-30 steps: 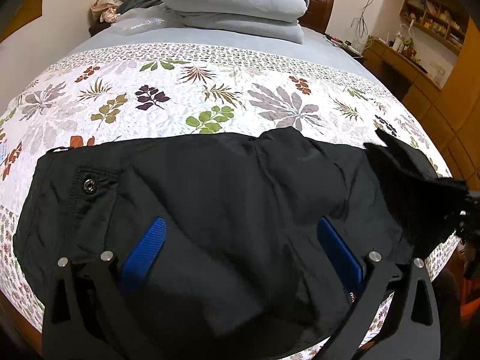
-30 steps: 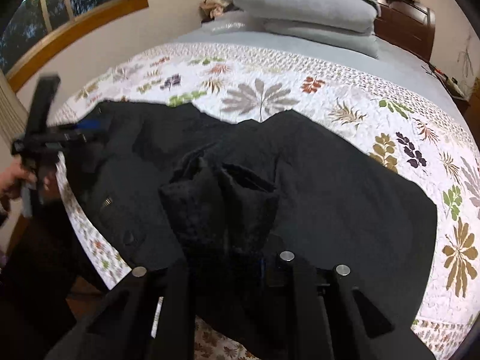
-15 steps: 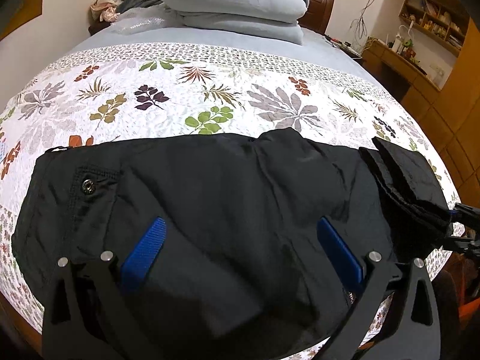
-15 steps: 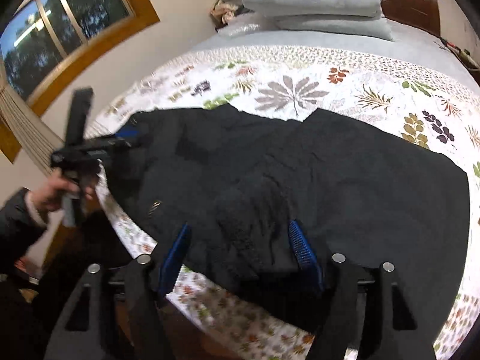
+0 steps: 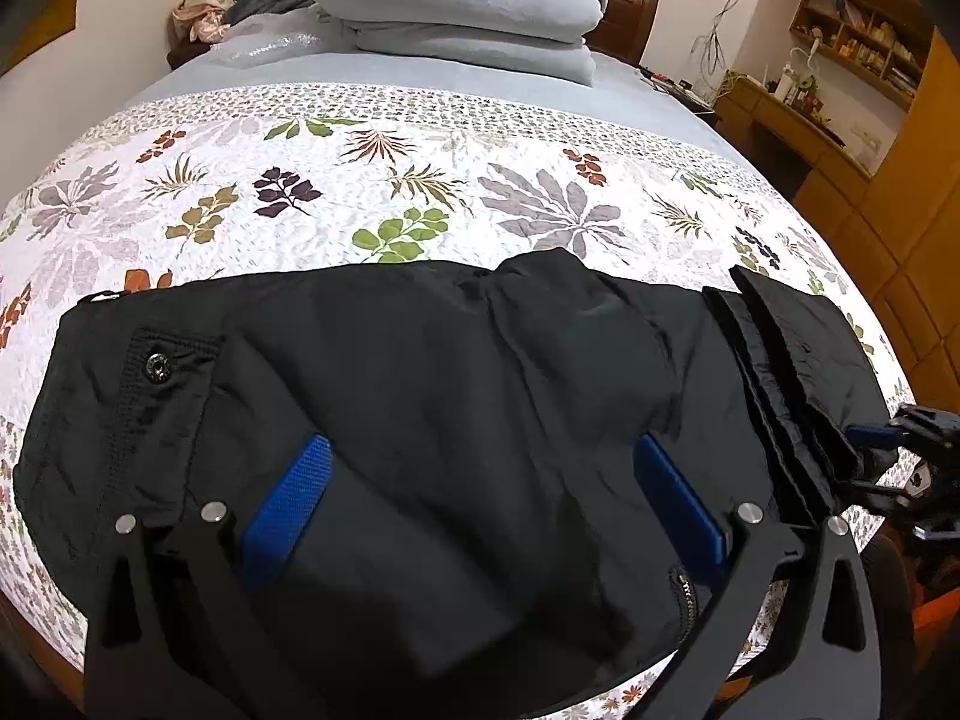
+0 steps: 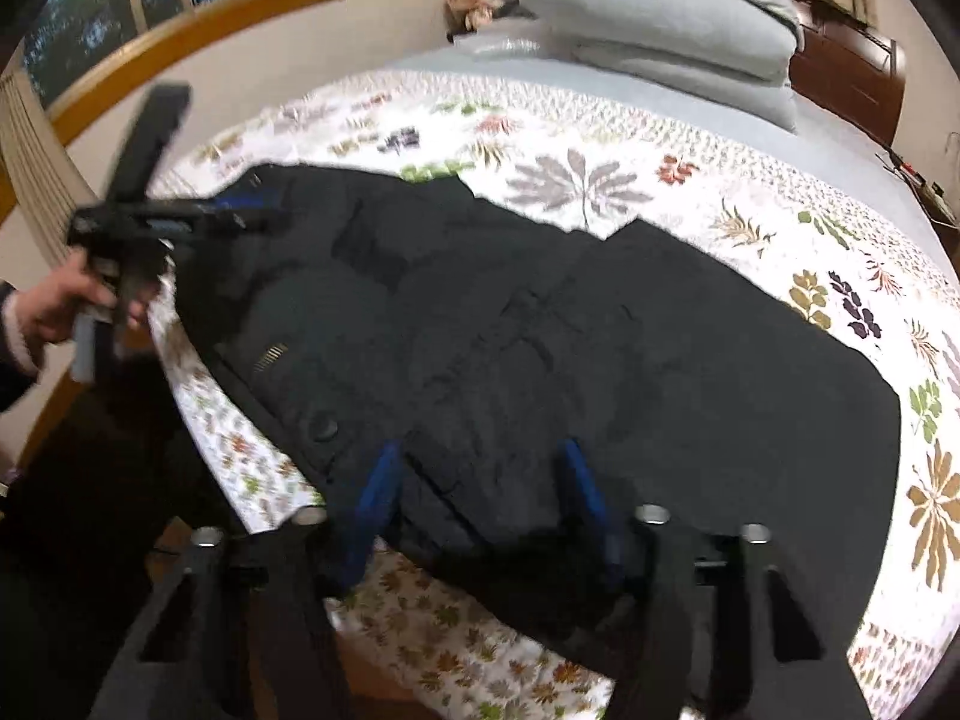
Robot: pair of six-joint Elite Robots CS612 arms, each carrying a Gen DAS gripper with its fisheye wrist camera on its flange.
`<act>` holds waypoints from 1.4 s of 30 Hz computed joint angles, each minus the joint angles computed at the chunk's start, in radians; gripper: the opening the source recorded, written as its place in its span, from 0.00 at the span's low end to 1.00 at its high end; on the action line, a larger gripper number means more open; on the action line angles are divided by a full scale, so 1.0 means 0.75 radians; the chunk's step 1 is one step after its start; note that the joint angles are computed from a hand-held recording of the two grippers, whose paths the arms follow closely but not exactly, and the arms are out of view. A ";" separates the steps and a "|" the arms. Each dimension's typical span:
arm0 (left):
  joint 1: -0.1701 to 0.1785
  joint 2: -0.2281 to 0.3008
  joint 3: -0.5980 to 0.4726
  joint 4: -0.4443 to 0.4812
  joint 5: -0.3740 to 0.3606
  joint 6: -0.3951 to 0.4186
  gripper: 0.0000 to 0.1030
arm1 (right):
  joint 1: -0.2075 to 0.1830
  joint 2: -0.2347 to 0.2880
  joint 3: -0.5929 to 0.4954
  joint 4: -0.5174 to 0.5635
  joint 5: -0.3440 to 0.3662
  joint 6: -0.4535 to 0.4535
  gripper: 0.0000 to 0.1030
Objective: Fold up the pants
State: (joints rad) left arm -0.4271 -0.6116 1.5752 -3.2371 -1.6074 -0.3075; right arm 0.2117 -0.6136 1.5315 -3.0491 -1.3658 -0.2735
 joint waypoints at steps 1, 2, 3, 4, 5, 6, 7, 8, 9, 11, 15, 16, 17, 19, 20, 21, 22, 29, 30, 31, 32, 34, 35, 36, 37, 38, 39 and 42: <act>0.000 0.000 -0.001 0.003 0.003 0.001 0.98 | 0.001 0.005 -0.005 -0.001 -0.002 -0.012 0.38; 0.002 0.000 -0.002 0.004 -0.003 0.009 0.98 | 0.002 0.006 -0.010 0.006 -0.001 -0.024 0.33; 0.003 0.000 -0.002 0.006 -0.002 0.008 0.98 | 0.003 0.007 -0.014 0.013 0.003 -0.030 0.26; 0.005 0.000 -0.002 0.009 -0.004 0.005 0.98 | 0.001 0.005 -0.012 0.011 0.008 -0.032 0.19; 0.006 -0.001 -0.002 0.012 -0.005 0.004 0.98 | 0.000 0.001 -0.010 0.005 0.017 -0.032 0.17; 0.008 -0.002 -0.001 0.014 -0.003 0.004 0.98 | -0.004 -0.003 -0.006 0.004 0.036 -0.033 0.15; 0.009 -0.003 0.001 0.013 0.005 0.006 0.98 | -0.010 -0.010 0.000 0.000 0.071 -0.026 0.14; 0.010 -0.004 0.004 0.011 0.012 0.006 0.98 | -0.015 -0.016 0.004 -0.003 0.111 -0.014 0.14; 0.011 -0.006 0.006 0.011 0.021 0.003 0.98 | -0.020 -0.022 0.009 -0.006 0.150 -0.009 0.14; 0.014 -0.011 0.011 0.014 0.041 -0.008 0.98 | -0.024 -0.033 0.018 -0.013 0.220 -0.026 0.14; 0.017 -0.019 0.024 0.008 0.085 -0.007 0.98 | -0.010 -0.012 -0.017 0.075 0.204 -0.049 0.14; 0.018 -0.021 0.026 0.011 0.103 -0.008 0.98 | -0.008 0.004 -0.038 0.127 0.199 -0.045 0.14; 0.020 -0.022 0.027 0.014 0.110 -0.015 0.98 | -0.008 0.025 -0.059 0.168 0.189 -0.025 0.14; 0.024 -0.029 0.032 0.019 0.132 -0.038 0.98 | -0.013 0.040 -0.067 0.176 0.208 -0.003 0.16; 0.027 -0.033 0.037 0.020 0.141 -0.042 0.98 | -0.018 0.038 -0.063 0.170 0.232 0.011 0.18; 0.028 -0.041 0.046 0.016 0.166 -0.039 0.98 | -0.022 0.032 -0.055 0.162 0.247 0.019 0.23; 0.029 -0.048 0.056 0.007 0.187 -0.029 0.98 | -0.026 0.025 -0.047 0.155 0.262 0.023 0.38; 0.025 -0.109 0.125 -0.042 0.391 0.026 0.98 | -0.033 -0.030 -0.001 0.094 0.286 0.040 0.49; 0.027 -0.118 0.136 -0.062 0.404 0.030 0.98 | -0.034 -0.031 -0.004 0.089 0.296 0.062 0.49; 0.028 -0.126 0.146 -0.075 0.417 0.032 0.98 | -0.035 -0.030 -0.008 0.079 0.301 0.085 0.49; 0.030 -0.131 0.152 -0.085 0.424 0.034 0.98 | -0.034 -0.028 -0.014 0.072 0.298 0.107 0.49; 0.035 -0.142 0.165 -0.100 0.431 0.032 0.98 | -0.030 -0.022 -0.028 0.075 0.290 0.127 0.49; 0.041 -0.146 0.171 -0.105 0.425 0.028 0.98 | -0.027 -0.016 -0.040 0.071 0.284 0.146 0.49; 0.046 -0.148 0.175 -0.110 0.417 0.022 0.98 | -0.025 -0.010 -0.048 0.069 0.285 0.163 0.49; 0.054 -0.149 0.179 -0.116 0.405 0.012 0.98 | -0.024 -0.003 -0.058 0.070 0.287 0.182 0.49; 0.060 -0.148 0.181 -0.117 0.400 0.004 0.98 | -0.021 0.005 -0.071 0.069 0.279 0.206 0.49; 0.068 -0.147 0.182 -0.110 0.400 -0.004 0.98 | -0.017 0.011 -0.080 0.066 0.271 0.223 0.49; 0.089 -0.141 0.179 -0.066 0.399 -0.029 0.98 | -0.010 0.024 -0.105 0.071 0.259 0.266 0.49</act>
State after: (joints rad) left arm -0.3607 -0.7173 1.7094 -3.2865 -1.3085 -0.3290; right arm 0.2041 -0.5956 1.4527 -2.9955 -1.1719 -0.0744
